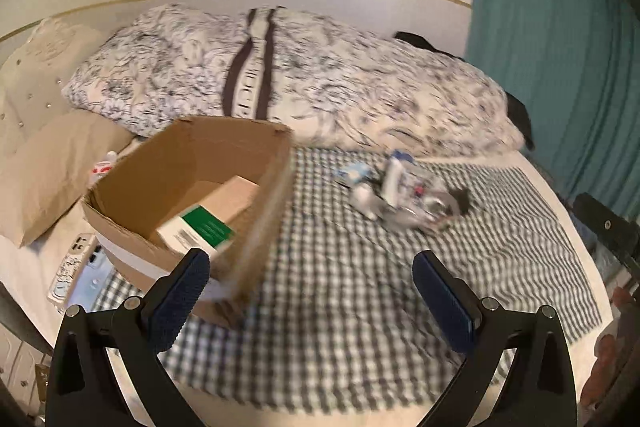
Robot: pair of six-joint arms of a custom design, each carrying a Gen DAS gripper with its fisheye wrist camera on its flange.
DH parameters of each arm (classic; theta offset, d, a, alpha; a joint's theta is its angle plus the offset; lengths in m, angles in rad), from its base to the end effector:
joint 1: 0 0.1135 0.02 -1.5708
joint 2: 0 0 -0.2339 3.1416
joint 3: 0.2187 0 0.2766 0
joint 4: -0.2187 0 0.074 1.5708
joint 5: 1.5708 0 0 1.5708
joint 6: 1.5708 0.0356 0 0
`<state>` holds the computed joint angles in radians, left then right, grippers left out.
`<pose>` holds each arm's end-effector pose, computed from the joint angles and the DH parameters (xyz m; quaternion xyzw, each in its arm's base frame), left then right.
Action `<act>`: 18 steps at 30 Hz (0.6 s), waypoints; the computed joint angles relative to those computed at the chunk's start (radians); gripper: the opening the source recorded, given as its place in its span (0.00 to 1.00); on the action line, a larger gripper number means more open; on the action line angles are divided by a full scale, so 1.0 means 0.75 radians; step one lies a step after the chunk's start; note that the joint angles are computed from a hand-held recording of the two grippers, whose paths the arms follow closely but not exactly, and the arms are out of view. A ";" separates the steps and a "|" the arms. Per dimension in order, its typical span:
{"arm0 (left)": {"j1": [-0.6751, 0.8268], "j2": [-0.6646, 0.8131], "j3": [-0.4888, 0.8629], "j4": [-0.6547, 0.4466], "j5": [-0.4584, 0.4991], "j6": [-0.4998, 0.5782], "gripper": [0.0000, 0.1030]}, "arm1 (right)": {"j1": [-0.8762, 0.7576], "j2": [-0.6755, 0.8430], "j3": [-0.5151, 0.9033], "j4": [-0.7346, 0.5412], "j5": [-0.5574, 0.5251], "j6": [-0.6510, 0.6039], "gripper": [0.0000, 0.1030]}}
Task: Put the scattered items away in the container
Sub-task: 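Move both grippers back toward the remaining items on the sheet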
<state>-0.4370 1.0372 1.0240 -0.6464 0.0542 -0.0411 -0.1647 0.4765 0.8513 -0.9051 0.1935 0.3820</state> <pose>0.2333 -0.1111 0.3042 0.1882 0.8778 -0.1278 0.4216 0.1325 -0.0290 0.3204 0.2794 0.8186 -0.0297 0.5009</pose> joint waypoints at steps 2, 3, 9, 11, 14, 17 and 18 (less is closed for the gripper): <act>-0.077 -0.038 -0.021 -0.016 -0.059 -0.014 1.00 | -0.103 -0.110 -0.014 -0.069 -0.052 -0.058 1.00; -0.115 -0.055 -0.033 -0.018 -0.091 -0.024 1.00 | -0.153 -0.150 -0.018 -0.094 -0.076 -0.087 1.00; -0.268 -0.050 -0.071 -0.007 -0.220 -0.073 1.00 | -0.774 -0.316 -0.044 -0.221 -0.578 -0.340 1.00; -0.294 -0.017 -0.071 0.006 -0.241 -0.087 1.00 | -1.015 -0.329 -0.060 -0.262 -0.786 -0.449 1.00; -0.331 0.060 -0.058 0.040 -0.272 -0.106 1.00 | -1.204 -0.324 -0.089 -0.287 -0.938 -0.562 1.00; -0.365 0.144 -0.047 0.096 -0.296 -0.112 1.00 | -1.293 -0.297 -0.126 -0.274 -1.010 -0.621 1.00; -0.374 0.177 -0.045 0.122 -0.297 -0.109 1.00 | -1.284 -0.293 -0.146 -0.253 -1.004 -0.614 1.00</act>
